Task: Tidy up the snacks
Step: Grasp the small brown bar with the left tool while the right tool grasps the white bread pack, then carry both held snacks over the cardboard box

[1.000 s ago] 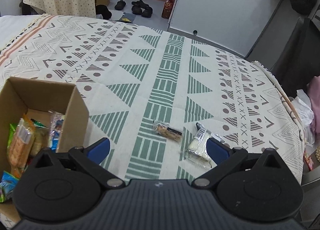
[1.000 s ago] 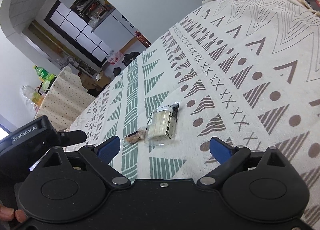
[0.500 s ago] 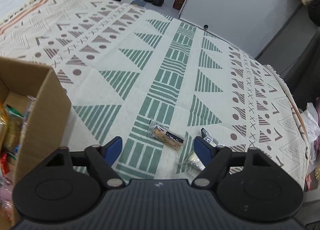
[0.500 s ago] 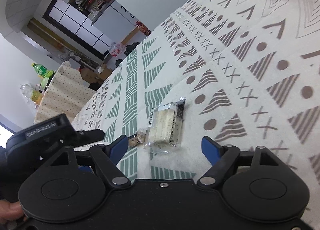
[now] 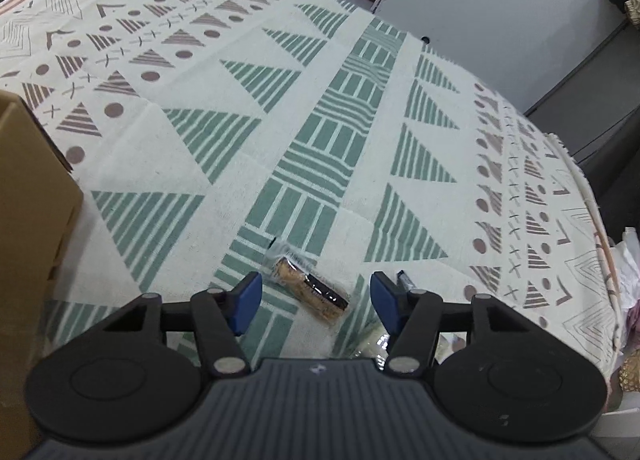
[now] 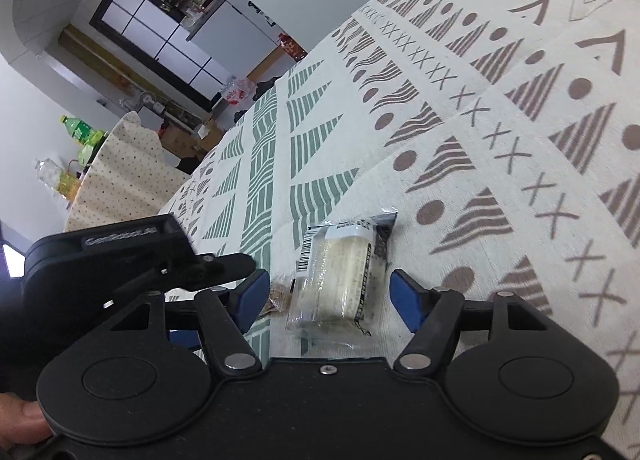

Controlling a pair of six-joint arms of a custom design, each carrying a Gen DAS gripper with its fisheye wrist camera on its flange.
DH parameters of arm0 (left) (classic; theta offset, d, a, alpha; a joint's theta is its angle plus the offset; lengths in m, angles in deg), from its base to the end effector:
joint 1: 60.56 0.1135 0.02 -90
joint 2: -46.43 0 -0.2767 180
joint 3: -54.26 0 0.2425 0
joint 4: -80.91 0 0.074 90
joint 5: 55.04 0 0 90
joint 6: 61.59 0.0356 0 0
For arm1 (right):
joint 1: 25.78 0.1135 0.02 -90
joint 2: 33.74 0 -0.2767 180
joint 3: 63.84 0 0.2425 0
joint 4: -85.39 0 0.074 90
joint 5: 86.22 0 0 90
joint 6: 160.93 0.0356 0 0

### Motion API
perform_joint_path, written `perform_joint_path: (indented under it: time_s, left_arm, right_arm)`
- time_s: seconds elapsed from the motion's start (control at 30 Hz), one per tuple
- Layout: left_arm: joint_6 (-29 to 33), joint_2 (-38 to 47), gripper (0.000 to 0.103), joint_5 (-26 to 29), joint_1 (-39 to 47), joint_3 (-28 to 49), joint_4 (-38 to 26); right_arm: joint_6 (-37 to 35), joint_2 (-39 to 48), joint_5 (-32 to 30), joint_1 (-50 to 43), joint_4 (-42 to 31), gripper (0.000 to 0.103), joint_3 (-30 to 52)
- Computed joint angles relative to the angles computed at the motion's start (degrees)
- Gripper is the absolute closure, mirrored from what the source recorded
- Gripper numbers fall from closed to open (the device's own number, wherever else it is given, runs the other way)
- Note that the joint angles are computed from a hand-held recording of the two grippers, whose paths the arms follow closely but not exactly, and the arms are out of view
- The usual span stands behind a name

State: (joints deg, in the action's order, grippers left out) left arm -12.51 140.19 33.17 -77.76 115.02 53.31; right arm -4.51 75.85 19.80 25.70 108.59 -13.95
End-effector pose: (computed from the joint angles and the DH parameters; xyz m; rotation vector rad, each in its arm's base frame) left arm 0.2824 -0.0863 0.1621 -0.5578 2.6030 -0.3029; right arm 0.2083 0.2459 0.1004 0.4619 2.2647 0.8282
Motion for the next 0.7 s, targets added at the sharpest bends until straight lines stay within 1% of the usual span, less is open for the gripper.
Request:
perform_joint_path:
  time_s: [0.13, 0.23, 0.27, 0.3, 0.33, 0.37, 0.4, 0.47, 0.53, 0.57, 0.7]
  left_arm:
    - [0.2, 3.2, 0.044, -2.0, -0.6, 1.3, 0.1]
    - [0.8, 4.7, 0.045, -3.7, -1.4, 3.1, -1.4]
    - [0.9, 4.9, 0.051, -4.3, -1.6, 3.6, -2.0]
    - [1.0, 5.0, 0.055, -4.9, -1.8, 4.0, -2.6]
    - [1.2, 4.9, 0.056, -4.9, -1.7, 4.0, -2.8]
    - [1.4, 4.7, 0.058, -5.1, -1.7, 3.9, -2.9]
    - [1.7, 4.2, 0.059, -5.3, -1.8, 3.6, -3.1]
    - [1.8, 3.0, 0.060, -5.1, -1.8, 2.7, -3.3]
    - [1.6, 1.2, 0.061, -4.8, -1.7, 1.3, -3.3]
    - [1.5, 0.2, 0.061, -4.9, -1.7, 0.9, -3.5]
    - [1.6, -4.3, 0.062, -5.7, -2.0, -0.2, -5.5]
  right_arm:
    - [-0.8, 0.5, -0.1, -0.1, 0.2, 0.036, 0.5]
    - [-1.7, 1.1, -0.1, -0.1, 1.1, 0.038, 0.4]
    - [-2.3, 1.4, 0.1, -0.1, 1.0, 0.038, 0.7]
    - [-2.9, 1.6, 0.5, 0.1, 0.5, 0.042, 1.1]
    - [-3.4, 1.7, 0.7, 0.2, -0.3, 0.048, 1.6]
    - [-3.7, 1.7, 0.7, 0.3, -0.9, 0.052, 1.9]
    - [-3.6, 1.8, 0.1, 0.0, -1.3, 0.062, 2.2]
    - [-3.1, 2.0, -1.2, -0.4, -0.2, 0.066, 1.7]
    - [-3.0, 1.5, -0.8, -0.2, -1.2, 0.071, 1.8]
    - [-2.9, 1.2, -0.6, -0.1, -1.6, 0.072, 1.8]
    - [-2.3, 0.1, -1.6, 0.1, -0.8, 0.079, 1.1]
